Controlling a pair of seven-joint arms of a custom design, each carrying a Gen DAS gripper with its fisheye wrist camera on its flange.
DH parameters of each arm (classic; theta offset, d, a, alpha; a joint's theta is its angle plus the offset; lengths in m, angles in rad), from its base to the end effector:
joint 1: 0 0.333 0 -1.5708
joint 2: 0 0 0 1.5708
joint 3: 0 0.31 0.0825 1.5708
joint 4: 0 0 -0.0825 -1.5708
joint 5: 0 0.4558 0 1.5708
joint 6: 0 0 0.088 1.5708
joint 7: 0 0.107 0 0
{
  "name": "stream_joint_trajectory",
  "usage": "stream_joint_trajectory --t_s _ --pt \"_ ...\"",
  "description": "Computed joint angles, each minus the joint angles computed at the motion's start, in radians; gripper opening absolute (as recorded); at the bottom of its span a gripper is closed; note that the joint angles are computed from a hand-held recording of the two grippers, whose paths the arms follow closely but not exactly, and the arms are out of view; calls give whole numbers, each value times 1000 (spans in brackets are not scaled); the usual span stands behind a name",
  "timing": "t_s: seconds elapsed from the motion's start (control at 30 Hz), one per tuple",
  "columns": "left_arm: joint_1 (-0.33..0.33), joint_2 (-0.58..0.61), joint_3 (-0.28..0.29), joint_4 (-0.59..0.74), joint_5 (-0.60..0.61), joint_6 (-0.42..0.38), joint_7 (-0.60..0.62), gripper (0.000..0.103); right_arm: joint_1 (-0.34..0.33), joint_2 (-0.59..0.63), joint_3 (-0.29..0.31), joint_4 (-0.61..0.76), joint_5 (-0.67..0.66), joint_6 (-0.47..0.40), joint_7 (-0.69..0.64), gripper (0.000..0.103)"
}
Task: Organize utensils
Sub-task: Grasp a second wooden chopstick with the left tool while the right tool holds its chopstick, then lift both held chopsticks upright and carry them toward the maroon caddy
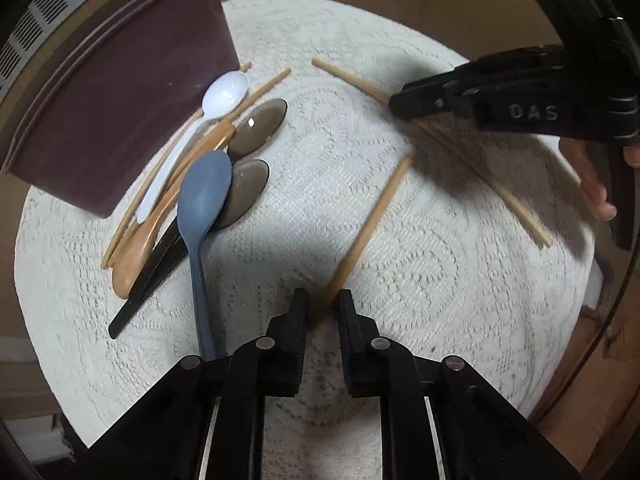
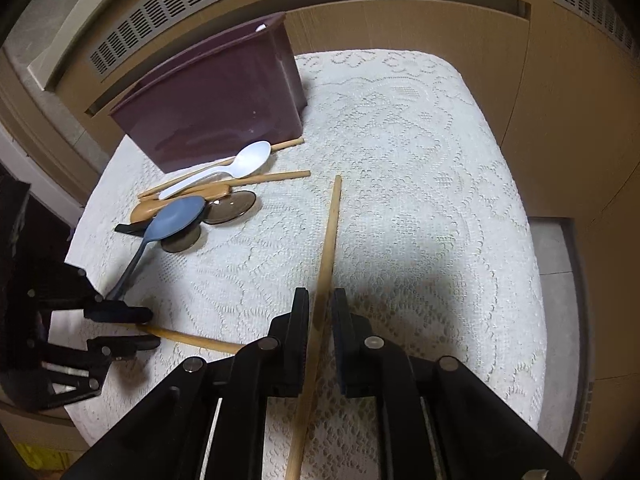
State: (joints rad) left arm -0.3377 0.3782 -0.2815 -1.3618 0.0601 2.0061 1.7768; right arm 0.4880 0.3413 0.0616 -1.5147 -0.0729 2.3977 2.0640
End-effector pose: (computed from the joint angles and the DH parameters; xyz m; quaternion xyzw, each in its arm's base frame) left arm 0.6443 -0.4128 0.5242 -0.3678 0.9191 -0.1284 0.0591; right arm 0.6623 0.3977 0.5026 -0.7101 0.6508 -0.0906 0.2529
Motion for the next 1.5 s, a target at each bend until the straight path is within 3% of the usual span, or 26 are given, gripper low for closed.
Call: stream_joint_trajectory --t_s 0.07,0.2,0.33,0.43,0.67,0.77,1.03,1.13,1.2,1.37,1.5 --pt "11 -54 0 -90 -26 88 -45 13 12 25 -12 34 -31 -17 26 29" --pt "44 -166 -1 -269 -111 256 -123 7 32 69 -31 96 -93 -56 44 31" --pt "64 -217 -1 -364 -206 373 -209 6 73 100 -57 146 -207 -119 37 8" --pt "71 -242 0 -403 -247 438 -247 6 64 87 -43 132 -194 -108 9 6" --pt "86 -331 7 -469 -342 518 -211 6 54 -61 -16 -39 -178 48 46 6" --pt "87 -405 23 -522 -415 502 -165 6 42 -106 2 -83 -159 82 46 6" --pt "35 -504 68 -602 -534 606 -87 6 36 -183 25 -158 -222 146 95 6" --pt "23 -506 79 -605 -546 617 -80 6 36 -192 30 -165 -252 150 107 6" --pt "25 -501 80 -603 -510 580 -107 6 35 -193 34 -168 -262 151 109 6" --pt "47 -417 76 -534 -463 381 -177 6 23 -173 48 -161 -187 125 52 6" --pt "62 -341 53 -452 -337 271 -233 6 22 -163 47 -168 -151 113 28 6"
